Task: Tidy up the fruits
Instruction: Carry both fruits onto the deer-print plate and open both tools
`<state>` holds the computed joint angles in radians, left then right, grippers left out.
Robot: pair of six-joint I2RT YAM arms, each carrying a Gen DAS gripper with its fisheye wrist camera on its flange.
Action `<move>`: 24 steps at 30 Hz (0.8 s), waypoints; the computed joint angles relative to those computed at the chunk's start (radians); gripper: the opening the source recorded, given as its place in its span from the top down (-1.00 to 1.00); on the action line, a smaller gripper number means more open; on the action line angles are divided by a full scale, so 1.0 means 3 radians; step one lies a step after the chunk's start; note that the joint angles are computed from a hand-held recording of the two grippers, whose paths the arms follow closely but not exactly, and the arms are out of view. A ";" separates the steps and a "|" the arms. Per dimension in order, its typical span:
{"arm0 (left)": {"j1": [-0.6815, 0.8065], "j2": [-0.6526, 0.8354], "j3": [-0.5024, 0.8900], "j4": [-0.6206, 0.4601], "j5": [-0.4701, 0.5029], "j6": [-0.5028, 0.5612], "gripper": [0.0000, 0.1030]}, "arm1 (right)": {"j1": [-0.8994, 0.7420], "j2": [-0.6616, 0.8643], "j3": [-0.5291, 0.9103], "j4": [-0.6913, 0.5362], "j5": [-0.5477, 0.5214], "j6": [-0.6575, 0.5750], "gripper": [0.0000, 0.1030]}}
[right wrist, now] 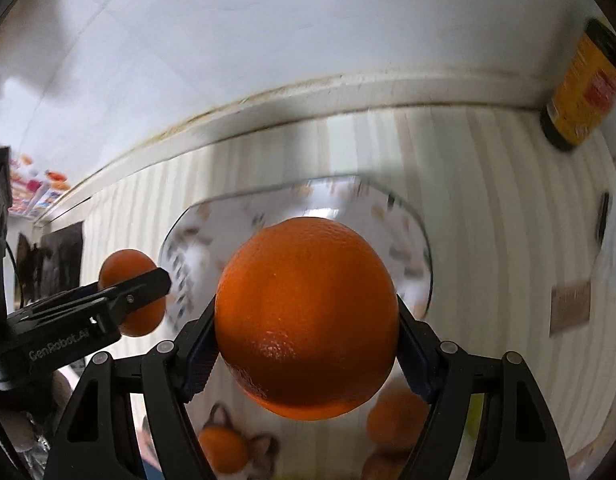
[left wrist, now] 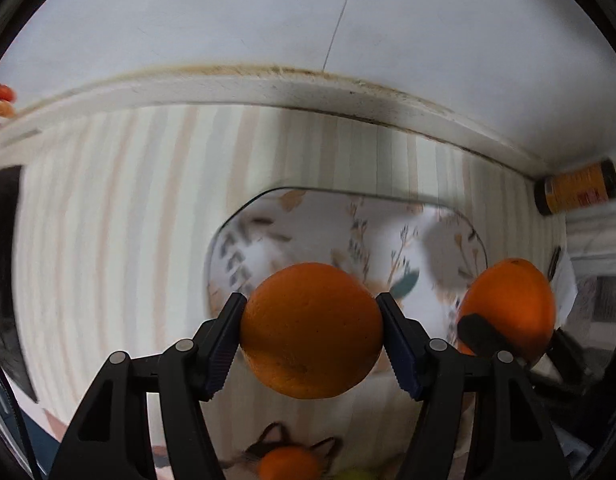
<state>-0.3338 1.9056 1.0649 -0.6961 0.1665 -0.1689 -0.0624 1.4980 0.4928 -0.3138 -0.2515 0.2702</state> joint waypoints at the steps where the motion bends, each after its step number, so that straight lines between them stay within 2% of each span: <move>1: 0.0026 0.0235 0.0185 -0.0058 0.0104 -0.0007 -0.23 | 0.0004 0.0174 0.0093 0.0047 0.0042 -0.0022 -0.53; 8: 0.0060 0.1062 0.0876 -0.0270 0.0458 -0.0201 -0.23 | 0.0056 0.1166 0.0547 0.0345 0.0135 -0.0081 -0.53; 13: 0.0019 0.1369 0.1086 -0.0359 0.0634 -0.0288 -0.24 | 0.0031 0.1492 0.0711 0.0418 0.0044 -0.0138 -0.53; 22: -0.0192 0.1456 0.1153 -0.0252 0.0472 -0.0456 -0.24 | -0.0139 0.1792 0.0873 0.0382 -0.0144 -0.0224 -0.57; 24: -0.0227 0.1473 0.1180 -0.0260 0.0444 -0.0476 -0.24 | -0.0182 0.1789 0.0902 0.0361 -0.0186 -0.0223 -0.77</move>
<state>-0.4017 2.3474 1.4189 -0.7741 0.2997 -0.3116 -0.1170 2.0347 0.7634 -0.2055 -0.3073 0.2032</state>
